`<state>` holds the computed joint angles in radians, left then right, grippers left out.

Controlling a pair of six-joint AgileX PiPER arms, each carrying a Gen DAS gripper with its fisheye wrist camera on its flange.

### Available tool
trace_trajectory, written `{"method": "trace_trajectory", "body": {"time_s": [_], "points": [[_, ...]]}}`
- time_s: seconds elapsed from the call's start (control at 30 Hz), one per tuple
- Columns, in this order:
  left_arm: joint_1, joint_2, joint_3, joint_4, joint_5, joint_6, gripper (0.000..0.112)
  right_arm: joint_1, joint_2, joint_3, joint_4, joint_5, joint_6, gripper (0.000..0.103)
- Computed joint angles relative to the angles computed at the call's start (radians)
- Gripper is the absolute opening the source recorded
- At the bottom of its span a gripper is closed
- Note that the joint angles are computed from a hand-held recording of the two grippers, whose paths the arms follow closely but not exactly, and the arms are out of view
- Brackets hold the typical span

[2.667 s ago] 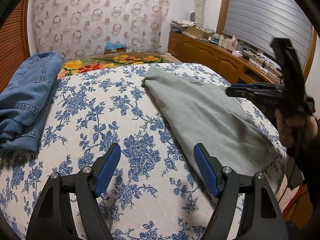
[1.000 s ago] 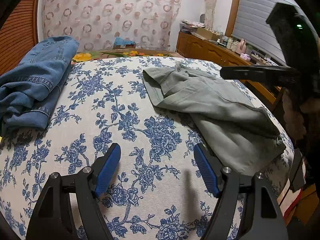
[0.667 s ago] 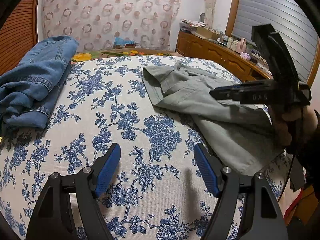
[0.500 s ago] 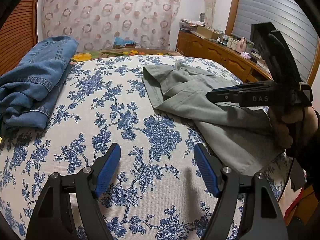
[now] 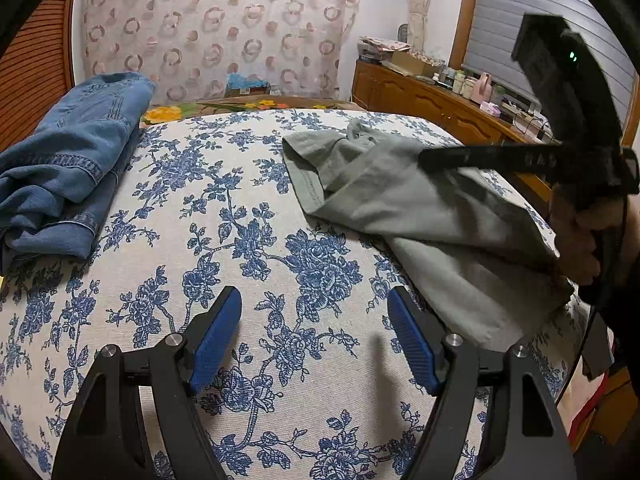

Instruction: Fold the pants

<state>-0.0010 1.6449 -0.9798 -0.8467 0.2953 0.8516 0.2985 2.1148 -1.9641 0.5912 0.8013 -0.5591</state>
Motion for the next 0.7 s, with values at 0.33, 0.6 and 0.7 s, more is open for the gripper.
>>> {"method": "trace_trajectory", "body": {"time_s": [0.33,0.6,0.7], "points": [[-0.033,-0.004,-0.032,0.124,0.03,-0.108,0.076,-0.039,-0.065,0.076,-0.147,-0.133,0.087,0.004],[-0.091,0.023,-0.108,0.278,0.043,-0.245,0.076,-0.059,-0.027,0.037,-0.309,-0.152,0.269,0.004],[-0.108,0.042,-0.133,0.315,0.053,-0.281,0.076,-0.071,-0.019,0.034,-0.344,-0.168,0.311,0.004]]}}
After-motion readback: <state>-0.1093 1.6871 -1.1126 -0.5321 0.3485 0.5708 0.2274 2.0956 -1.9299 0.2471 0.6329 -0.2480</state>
